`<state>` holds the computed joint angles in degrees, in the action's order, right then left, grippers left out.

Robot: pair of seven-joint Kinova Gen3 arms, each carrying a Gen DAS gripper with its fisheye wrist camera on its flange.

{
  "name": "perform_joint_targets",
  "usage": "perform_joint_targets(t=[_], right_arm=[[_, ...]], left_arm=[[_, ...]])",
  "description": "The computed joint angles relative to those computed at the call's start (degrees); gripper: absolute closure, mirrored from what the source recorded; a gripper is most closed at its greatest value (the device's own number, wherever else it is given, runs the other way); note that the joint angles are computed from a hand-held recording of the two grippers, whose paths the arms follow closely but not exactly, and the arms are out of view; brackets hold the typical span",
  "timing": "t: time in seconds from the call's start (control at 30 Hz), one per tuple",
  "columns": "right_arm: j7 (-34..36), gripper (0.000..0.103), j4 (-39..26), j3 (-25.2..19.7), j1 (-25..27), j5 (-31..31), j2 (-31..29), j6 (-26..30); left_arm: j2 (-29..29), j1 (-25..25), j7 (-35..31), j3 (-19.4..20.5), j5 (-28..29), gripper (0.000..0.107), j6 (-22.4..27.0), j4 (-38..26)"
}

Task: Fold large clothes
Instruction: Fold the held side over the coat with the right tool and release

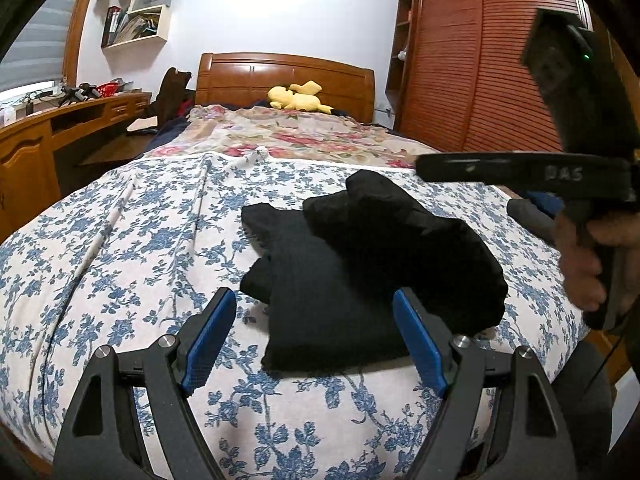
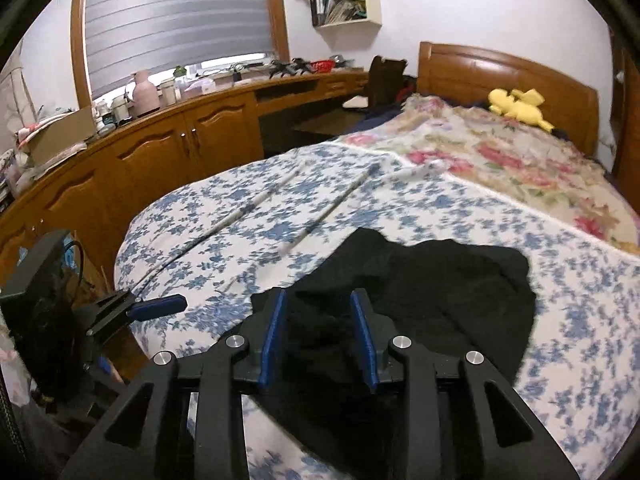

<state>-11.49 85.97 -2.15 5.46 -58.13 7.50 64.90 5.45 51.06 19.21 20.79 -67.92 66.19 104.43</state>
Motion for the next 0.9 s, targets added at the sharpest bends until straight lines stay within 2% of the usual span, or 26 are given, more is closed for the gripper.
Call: perform_joint_targets(t=[0.23,0.37,0.5,0.6,0.9], right_arm=[[-1.34,0.069,1.28,1.42,1.29,4.60,1.31,-5.44],[-6.60,0.069,-0.87,0.36,0.65,10.13,4.89,-5.66],[-7.84,0.069,0.66,-1.78,0.27,13.03,6.57,-7.99],[-5.87,0.069,1.44,-3.03,0.86,12.39,7.00,-10.05],[0.91,0.069,2.75,-3.70,4.26,8.03,7.44,-7.75]], left_arm=[[0.94,0.33,-1.20,-0.42,0.12,0.026,-0.32,-1.16],[1.35,0.36,-1.44,-0.90,0.04,0.026,-0.66,-1.72],[1.78,0.10,-1.76,-1.47,0.10,0.026,-1.59,-2.37],[2.78,0.14,-2.55,-2.00,0.07,0.026,-1.88,-3.49],[6.40,0.83,-4.33,-4.93,0.54,0.026,-2.92,-7.81]])
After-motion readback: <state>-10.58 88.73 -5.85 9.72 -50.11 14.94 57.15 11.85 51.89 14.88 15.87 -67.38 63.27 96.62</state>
